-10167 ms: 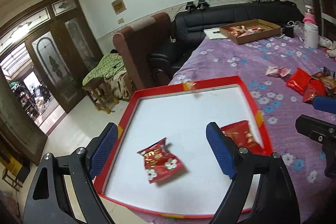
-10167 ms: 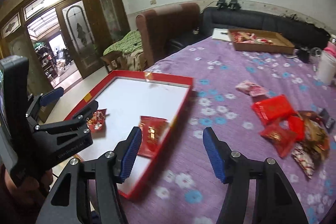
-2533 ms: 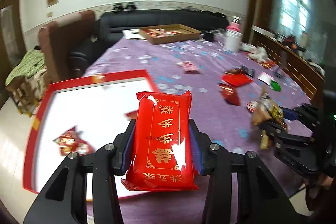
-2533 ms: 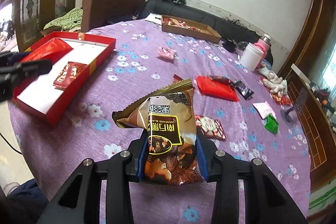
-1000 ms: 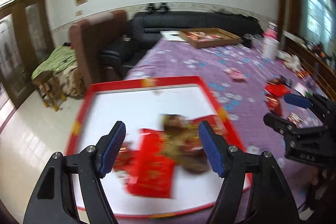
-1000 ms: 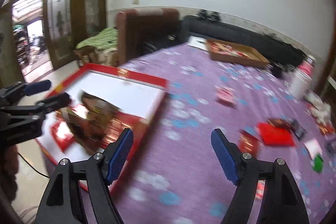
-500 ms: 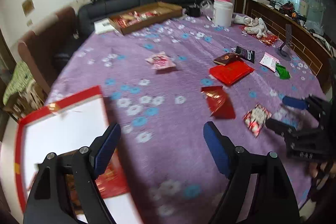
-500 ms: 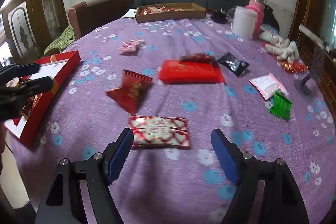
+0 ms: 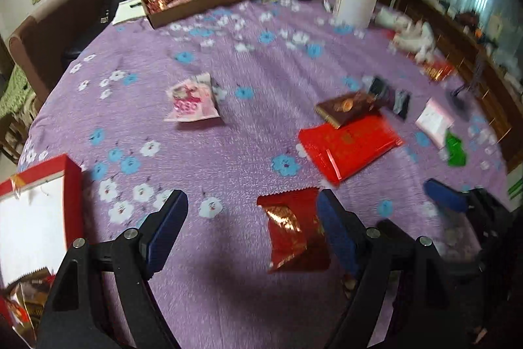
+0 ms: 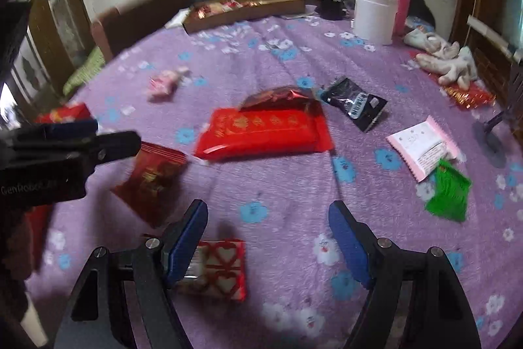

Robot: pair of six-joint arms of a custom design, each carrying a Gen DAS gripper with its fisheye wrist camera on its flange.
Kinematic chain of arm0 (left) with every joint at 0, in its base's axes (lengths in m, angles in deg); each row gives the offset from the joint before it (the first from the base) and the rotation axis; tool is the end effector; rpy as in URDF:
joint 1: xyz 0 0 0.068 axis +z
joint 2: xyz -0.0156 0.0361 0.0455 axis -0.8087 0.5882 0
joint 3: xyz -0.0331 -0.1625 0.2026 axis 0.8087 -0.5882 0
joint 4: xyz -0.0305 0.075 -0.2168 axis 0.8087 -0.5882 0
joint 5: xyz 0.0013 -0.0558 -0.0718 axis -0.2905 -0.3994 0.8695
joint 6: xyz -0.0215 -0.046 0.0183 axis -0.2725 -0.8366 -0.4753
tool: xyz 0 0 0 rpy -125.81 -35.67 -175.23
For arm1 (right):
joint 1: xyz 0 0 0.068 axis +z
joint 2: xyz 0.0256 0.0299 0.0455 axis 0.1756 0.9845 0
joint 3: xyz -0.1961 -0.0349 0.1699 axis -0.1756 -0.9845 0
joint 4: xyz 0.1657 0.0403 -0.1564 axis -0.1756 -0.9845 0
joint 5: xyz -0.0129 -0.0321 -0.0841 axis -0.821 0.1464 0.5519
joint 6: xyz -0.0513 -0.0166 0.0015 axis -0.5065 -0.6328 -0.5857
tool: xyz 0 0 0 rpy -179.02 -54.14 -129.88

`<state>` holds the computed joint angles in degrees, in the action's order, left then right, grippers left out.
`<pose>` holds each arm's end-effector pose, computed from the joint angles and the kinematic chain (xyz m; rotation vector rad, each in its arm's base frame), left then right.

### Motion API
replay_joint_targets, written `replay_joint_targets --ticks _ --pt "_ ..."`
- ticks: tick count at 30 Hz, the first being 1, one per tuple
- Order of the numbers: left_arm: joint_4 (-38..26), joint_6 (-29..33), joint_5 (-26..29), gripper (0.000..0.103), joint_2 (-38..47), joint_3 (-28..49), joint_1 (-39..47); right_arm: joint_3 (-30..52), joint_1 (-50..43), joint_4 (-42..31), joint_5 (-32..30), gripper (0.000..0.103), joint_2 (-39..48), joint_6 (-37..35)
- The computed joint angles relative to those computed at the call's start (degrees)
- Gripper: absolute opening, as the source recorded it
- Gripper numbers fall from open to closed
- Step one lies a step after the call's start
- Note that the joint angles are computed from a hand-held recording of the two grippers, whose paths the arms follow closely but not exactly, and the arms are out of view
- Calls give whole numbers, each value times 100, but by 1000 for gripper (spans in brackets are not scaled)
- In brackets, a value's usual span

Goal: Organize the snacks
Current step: 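Move both grippers back to the table toward the remaining packets, then grasp the small red packet with the left gripper while the right grasps the red-white heart packet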

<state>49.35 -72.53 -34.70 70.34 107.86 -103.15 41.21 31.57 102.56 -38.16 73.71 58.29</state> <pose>0.2532 -0.2755 0.0814 0.2671 2.5686 -0.0732 0.2281 0.0849 0.0370 -0.1558 2.4899 0.0855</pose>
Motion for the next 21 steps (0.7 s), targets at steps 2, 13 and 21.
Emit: replay_joint_targets --ticks 2,13,21 --pt "-98 -4 74 81 149 157 -3 19 77 -147 -9 79 82 -72" --pt "376 531 394 82 181 -381 -59 -1428 829 248 40 78 -743 116" --pt "1201 351 321 81 -343 -1563 -488 -2117 1211 465 96 78 -1405 782"
